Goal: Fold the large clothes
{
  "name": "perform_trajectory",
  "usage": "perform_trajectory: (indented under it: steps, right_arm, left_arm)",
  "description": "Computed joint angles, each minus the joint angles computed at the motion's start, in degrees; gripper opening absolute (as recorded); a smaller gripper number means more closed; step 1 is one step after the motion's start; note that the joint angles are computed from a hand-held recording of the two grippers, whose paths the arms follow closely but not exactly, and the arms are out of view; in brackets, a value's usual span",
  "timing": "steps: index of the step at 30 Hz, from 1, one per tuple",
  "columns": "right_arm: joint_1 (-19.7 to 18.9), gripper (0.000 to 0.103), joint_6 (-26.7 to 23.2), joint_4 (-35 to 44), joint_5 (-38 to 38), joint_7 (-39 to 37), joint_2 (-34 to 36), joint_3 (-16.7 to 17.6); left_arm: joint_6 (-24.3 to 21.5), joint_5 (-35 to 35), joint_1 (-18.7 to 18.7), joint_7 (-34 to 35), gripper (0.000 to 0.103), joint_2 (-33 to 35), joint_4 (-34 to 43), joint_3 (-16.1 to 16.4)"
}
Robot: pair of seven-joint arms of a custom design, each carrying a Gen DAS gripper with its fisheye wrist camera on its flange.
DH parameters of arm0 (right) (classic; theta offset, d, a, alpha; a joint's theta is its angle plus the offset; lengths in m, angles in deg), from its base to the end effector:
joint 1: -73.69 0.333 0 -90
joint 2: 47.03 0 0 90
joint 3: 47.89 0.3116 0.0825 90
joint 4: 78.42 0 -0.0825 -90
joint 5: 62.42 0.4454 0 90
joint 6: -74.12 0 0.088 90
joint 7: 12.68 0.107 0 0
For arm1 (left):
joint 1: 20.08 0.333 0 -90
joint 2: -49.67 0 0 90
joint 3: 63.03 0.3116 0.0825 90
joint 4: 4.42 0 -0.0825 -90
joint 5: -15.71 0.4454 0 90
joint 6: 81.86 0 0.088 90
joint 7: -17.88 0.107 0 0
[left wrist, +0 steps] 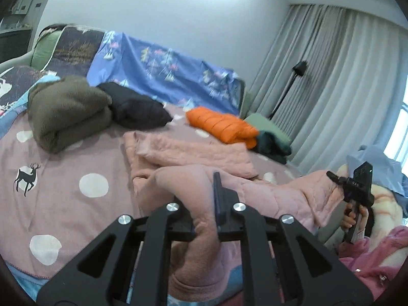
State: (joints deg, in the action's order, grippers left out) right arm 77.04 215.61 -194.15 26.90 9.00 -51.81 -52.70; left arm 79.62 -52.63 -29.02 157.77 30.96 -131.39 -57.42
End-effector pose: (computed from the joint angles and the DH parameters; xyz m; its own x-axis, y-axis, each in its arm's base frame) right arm 0.6308 -0.0194 0.5185 0.3927 -0.7378 -0.5490 -0.5412 0.2973 -0.7866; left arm 0.5582 0.0181 0.5678 -0.1830 -0.8893 0.4191 -0.5076 -0.2796 -0.8150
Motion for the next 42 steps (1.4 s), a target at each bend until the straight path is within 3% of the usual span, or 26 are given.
perform_trajectory:
  steps: [3,7,14,16,19,21,22,24,28,31,33,34,35,36,39,42]
  right_arm:
    - [0.74,0.010,5.81,5.71,-0.08,1.05,5.74,1.53]
    - [0.25,0.010,10.30,15.45,-1.59,3.34,14.36,3.95]
    - [0.79,0.010,15.65,36.88,-18.83,17.95,32.12,6.10]
    - [3.21,0.010,16.10,44.36,-28.31,27.28,38.71,3.58]
    - [7.78,0.010,13.83,54.92,-43.60,42.88,48.78,-3.70]
    - [8.54,0.010,13.81,58.52,-48.09,46.71,52.95,-5.24]
    - [8.45,0.010,15.72,58.21,-48.96,46.46,53.49,-4.69]
    - [7.13,0.010,17.67,56.39,-49.32,44.16,52.31,-2.06]
    - [4.05,0.014,16.03,56.00,-50.82,43.09,50.93,2.27]
    - [0.12,0.022,15.74,52.80,-48.86,40.70,47.70,7.99]
    - [-4.24,0.051,15.18,48.68,-45.49,36.28,44.21,13.82]
    - [-5.41,0.060,15.61,46.44,-44.44,34.87,42.43,15.31]
    - [-6.75,0.066,17.43,43.22,-42.52,31.73,40.07,17.08]
    - [-7.66,0.066,17.87,40.98,-41.22,29.05,38.28,18.10]
    - [-9.06,0.066,17.26,35.61,-37.64,24.04,33.88,18.77]
    - [-8.25,0.066,15.82,32.11,-36.29,22.11,31.33,16.84]
  left_arm:
    - [0.41,4.75,1.41,-4.59,0.011,4.66,3.64,-1.34]
    - [-1.08,4.15,3.35,-4.97,0.012,10.09,9.50,-2.01]
    - [-1.71,19.30,9.06,-18.37,0.012,24.78,25.00,-6.48]
    - [-2.47,25.42,9.67,-24.51,0.012,30.57,30.87,-6.63]
    - [-5.09,38.49,8.07,-36.67,0.013,40.23,40.03,-4.01]
    - [-7.93,45.07,8.13,-42.98,0.015,46.94,45.84,-3.45]
    - [-7.52,44.12,8.32,-42.66,0.015,48.28,46.49,-3.63]
    - [-3.62,40.91,11.80,-39.07,0.016,47.95,44.60,-8.07]
    - [-3.09,42.08,15.31,-37.62,0.016,46.11,42.47,-12.09]
    - [-1.49,42.44,17.75,-36.96,0.021,43.61,39.54,-15.28]
    - [-0.44,40.48,20.77,-34.90,0.029,41.65,37.17,-18.75]
    - [-0.16,38.96,22.32,-33.53,0.033,40.53,35.96,-20.51]
    - [0.25,37.71,23.26,-32.50,0.047,39.37,34.71,-21.59]
    - [1.38,38.17,22.90,-33.10,0.065,38.10,33.17,-21.23]
    - [3.72,40.07,22.12,-34.01,0.068,34.34,28.54,-20.32]
    - [0.93,31.30,24.86,-26.56,0.068,31.54,25.61,-23.18]
